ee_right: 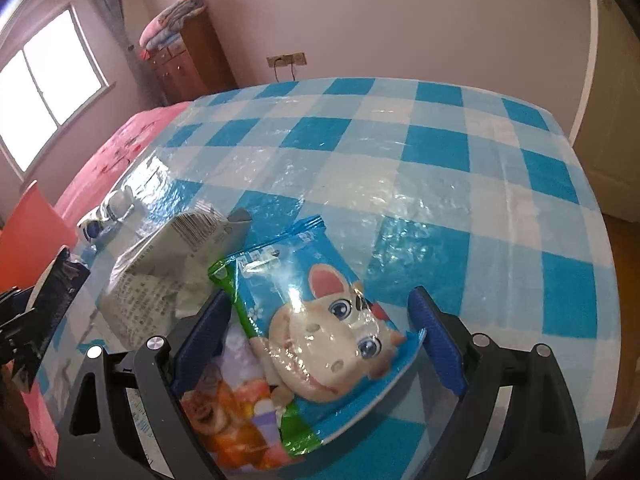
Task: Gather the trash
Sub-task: 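Grasp the blue cow-face snack bag with the right tool, then carry both items over the orange bucket and open both tools to drop them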
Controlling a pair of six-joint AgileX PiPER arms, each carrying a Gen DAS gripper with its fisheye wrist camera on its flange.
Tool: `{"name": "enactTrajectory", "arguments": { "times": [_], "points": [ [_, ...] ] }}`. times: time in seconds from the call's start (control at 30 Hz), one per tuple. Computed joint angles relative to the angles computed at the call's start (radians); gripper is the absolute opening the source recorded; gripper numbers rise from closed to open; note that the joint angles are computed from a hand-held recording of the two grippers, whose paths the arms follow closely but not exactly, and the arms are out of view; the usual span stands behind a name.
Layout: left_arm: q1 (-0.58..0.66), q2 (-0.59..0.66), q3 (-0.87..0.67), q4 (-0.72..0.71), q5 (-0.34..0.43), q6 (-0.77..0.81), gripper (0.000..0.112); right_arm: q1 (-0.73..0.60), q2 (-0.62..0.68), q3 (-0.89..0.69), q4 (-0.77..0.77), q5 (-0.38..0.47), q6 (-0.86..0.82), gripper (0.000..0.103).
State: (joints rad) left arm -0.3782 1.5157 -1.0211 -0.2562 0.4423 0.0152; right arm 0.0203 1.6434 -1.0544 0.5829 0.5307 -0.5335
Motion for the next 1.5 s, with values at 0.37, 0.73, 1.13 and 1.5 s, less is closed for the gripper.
{"name": "enactTrajectory", "arguments": {
  "times": [0.37, 0.73, 1.13, 1.5],
  "points": [
    [0.022, -0.012, 0.047, -0.096, -0.024, 0.120, 0.059, 0.042, 0.000, -0.016, -0.154, -0.012, 0.144, 0.067],
    [0.057, -0.038, 0.110, -0.261, -0.048, 0.286, 0.059, 0.047, -0.065, 0.050, -0.263, -0.058, 0.294, 0.042],
    [0.061, -0.113, 0.170, -0.307, -0.074, 0.333, 0.059, 0.045, -0.239, 0.124, -0.426, -0.088, 0.517, 0.040],
    [0.060, -0.201, 0.176, -0.242, -0.059, 0.275, 0.059, 0.075, -0.366, 0.094, -0.408, 0.018, 0.581, 0.040]
  ]
}}
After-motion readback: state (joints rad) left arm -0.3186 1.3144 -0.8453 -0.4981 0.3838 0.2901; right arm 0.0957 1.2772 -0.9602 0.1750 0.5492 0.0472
